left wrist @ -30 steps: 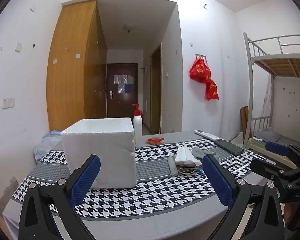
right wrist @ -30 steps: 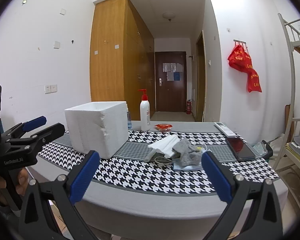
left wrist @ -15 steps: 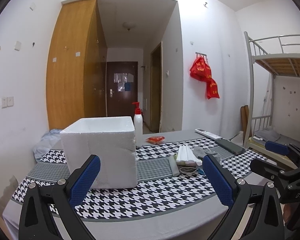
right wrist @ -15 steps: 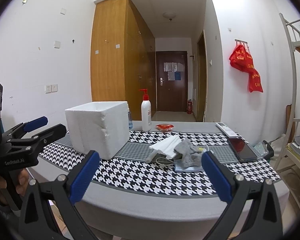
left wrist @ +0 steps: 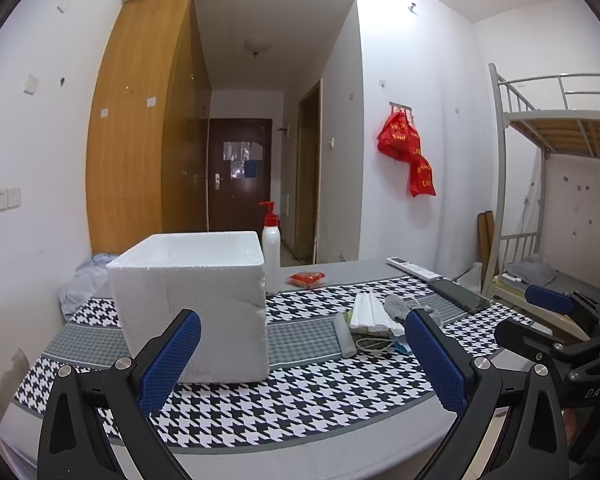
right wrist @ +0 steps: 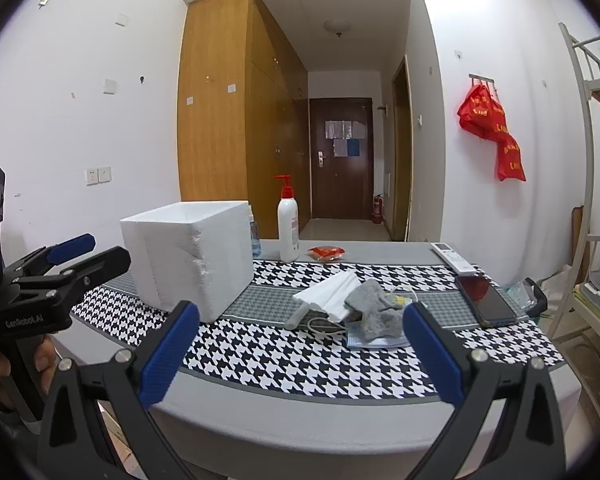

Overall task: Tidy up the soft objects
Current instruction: 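Move both grippers forward toward the pile of soft items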

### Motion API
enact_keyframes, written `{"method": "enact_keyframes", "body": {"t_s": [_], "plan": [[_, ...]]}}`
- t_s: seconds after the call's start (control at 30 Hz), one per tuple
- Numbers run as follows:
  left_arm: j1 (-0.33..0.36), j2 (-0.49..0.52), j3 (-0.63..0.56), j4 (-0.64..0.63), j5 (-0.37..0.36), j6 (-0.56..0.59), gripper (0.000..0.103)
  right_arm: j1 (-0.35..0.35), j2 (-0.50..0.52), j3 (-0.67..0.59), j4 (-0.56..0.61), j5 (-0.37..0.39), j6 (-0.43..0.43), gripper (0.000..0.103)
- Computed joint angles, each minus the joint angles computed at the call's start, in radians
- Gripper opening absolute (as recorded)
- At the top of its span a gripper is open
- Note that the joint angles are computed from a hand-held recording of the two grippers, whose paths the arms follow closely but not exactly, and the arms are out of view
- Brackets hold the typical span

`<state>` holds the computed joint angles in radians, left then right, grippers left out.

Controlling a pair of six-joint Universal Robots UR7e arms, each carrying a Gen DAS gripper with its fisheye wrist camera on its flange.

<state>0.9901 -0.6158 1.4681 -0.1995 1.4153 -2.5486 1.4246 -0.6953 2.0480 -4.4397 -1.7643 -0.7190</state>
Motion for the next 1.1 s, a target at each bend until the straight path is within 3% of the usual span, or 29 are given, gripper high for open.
{"method": "enact_keyframes", "body": {"t_s": [0.37, 0.77, 1.1], "plan": [[0.0, 0.087, -0.149, 0.152, 0.022, -0.008, 0.102, -0.013, -0.014, -0.04, 0.068, -0.051, 0.019, 0.103], [-0.022, 0.193, -0.298, 0.278, -0.008, 0.007, 0.102, -0.034, -0.041, -0.077, 0.145, -0.072, 0.043, 0.103], [-0.025, 0.315, -0.493, 0.437, -0.001, 0.001, 0.102, -0.066, -0.062, -0.127, 0.249, -0.085, 0.08, 0.103]]}}
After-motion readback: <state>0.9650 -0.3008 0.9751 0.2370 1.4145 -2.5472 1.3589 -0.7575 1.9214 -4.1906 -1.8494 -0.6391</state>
